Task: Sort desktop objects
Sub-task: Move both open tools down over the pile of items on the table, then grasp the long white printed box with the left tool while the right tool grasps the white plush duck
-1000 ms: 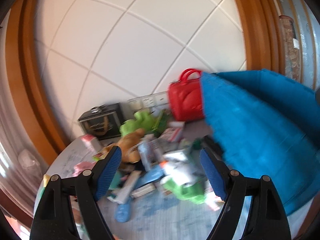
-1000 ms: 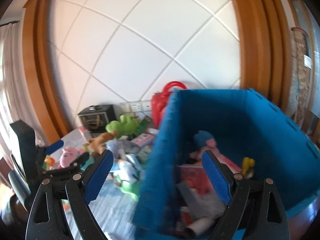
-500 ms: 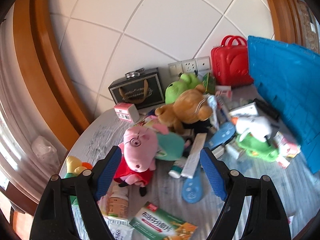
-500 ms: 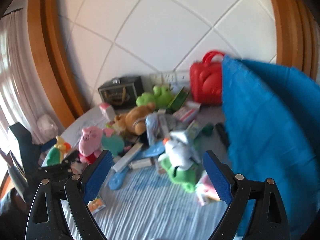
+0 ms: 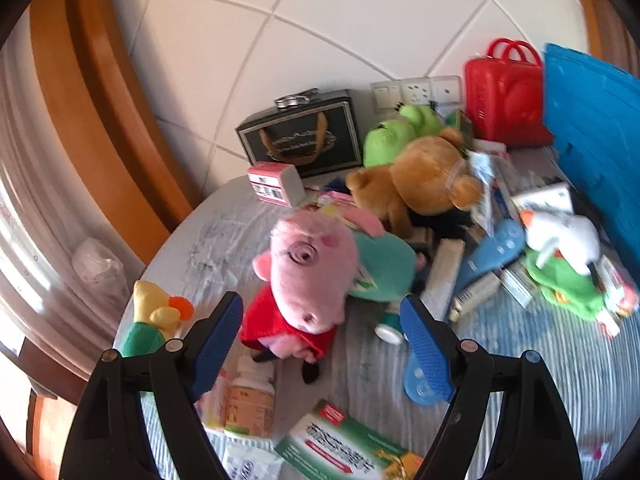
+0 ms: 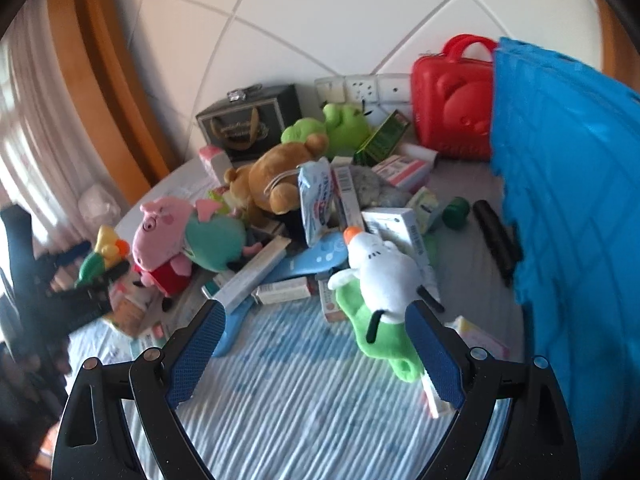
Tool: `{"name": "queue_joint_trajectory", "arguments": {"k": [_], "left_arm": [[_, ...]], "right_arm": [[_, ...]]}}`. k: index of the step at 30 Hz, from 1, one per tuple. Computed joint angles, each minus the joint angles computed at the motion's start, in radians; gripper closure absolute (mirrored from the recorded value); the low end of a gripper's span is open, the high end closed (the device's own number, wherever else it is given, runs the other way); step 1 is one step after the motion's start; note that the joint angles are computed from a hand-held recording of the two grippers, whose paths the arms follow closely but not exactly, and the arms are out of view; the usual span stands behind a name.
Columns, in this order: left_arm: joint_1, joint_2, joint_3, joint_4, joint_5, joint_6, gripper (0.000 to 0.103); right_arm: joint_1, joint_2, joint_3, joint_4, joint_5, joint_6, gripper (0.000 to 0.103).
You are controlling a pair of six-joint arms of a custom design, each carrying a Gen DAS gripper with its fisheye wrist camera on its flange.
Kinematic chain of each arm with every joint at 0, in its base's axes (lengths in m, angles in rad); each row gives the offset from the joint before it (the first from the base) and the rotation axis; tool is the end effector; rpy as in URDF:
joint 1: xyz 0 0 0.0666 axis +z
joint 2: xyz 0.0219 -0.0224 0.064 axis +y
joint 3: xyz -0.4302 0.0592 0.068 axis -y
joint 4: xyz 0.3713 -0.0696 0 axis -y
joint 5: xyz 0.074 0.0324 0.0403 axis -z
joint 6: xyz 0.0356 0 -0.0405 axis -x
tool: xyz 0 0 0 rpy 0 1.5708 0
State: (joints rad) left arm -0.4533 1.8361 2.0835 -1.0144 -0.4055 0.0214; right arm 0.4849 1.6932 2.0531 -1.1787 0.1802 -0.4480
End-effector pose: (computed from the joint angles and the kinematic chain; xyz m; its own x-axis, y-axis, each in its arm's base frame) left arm 0.5787 -0.2667 0.5446 -0.6269 0.2835 -0.7257 0.1337 0.9568 0.2583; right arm 0.5019 0.2568 0.6003 -0.7341 0.0949 -0.6724 -0.0358 0.9834 0.1779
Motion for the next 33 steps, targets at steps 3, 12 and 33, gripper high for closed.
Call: {"name": "queue_joint_trajectory", "arguments": {"k": [3,12,33], "left_arm": [[0.016,0.034,0.061,-0.031,-0.003,0.025,0.022],[0.013,0.11,0.119,-0.057,0.067,0.002,0.022],[-0.028,0.246,0.135,0.0,0.247,-0.231,0.014]], "right_arm": [[-0.015,0.034,0.032,-0.012,-0.028,0.027,0.011],[-0.045,0.139,0.151,-0.042,-0.083,0.051,0.01],[-0.102,0.25,0.231,-0.113,-0.079,0.151,0.011]]}}
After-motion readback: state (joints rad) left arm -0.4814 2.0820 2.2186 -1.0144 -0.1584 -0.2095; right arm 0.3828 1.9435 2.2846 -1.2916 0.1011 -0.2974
